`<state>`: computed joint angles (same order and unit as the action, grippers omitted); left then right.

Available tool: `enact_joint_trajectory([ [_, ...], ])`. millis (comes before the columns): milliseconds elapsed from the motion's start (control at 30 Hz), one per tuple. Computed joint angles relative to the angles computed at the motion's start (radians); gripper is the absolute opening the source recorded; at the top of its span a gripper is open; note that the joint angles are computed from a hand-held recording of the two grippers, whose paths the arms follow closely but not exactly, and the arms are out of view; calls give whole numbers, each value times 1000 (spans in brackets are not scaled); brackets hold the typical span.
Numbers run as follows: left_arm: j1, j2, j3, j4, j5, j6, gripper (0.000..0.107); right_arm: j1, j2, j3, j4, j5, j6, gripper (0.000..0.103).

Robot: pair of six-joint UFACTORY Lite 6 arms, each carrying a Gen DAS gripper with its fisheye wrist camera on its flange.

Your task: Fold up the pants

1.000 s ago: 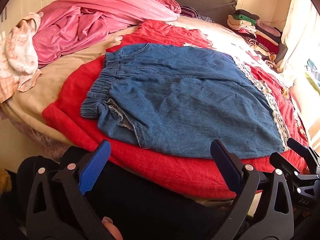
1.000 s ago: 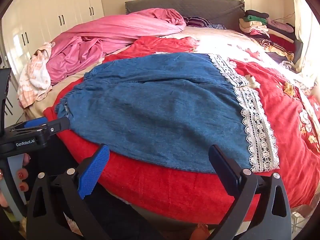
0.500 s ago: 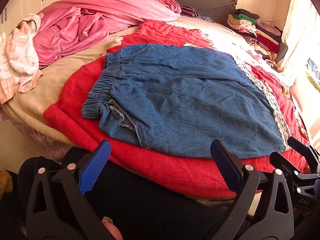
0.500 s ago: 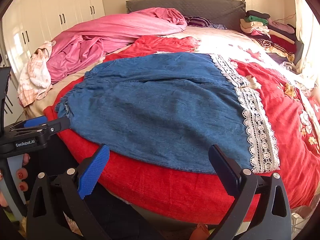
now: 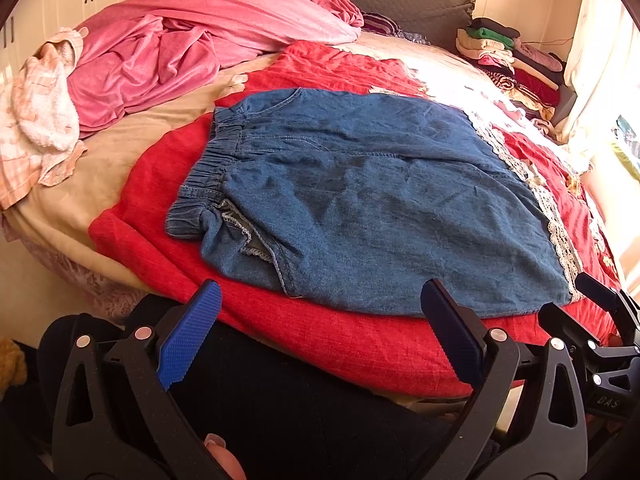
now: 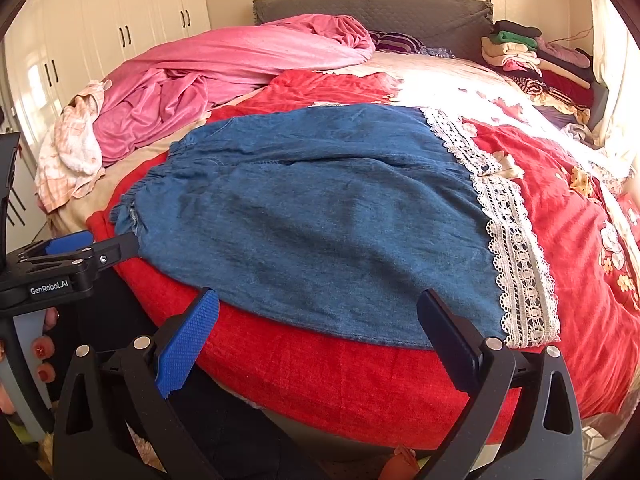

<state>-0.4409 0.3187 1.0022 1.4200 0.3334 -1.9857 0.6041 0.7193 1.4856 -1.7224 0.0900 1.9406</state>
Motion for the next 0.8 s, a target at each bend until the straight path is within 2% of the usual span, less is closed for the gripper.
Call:
enact_joint_trajectory([
  [633, 0, 3, 2, -4, 0, 8, 94, 0, 13, 16, 16, -1, -23, 99],
  [733, 11, 9, 5, 0, -9, 21, 94, -6, 32, 43, 102, -12, -117, 99],
  [800, 17, 19, 15, -5, -17, 39, 94, -8, 44, 67, 221, -14, -241, 99],
])
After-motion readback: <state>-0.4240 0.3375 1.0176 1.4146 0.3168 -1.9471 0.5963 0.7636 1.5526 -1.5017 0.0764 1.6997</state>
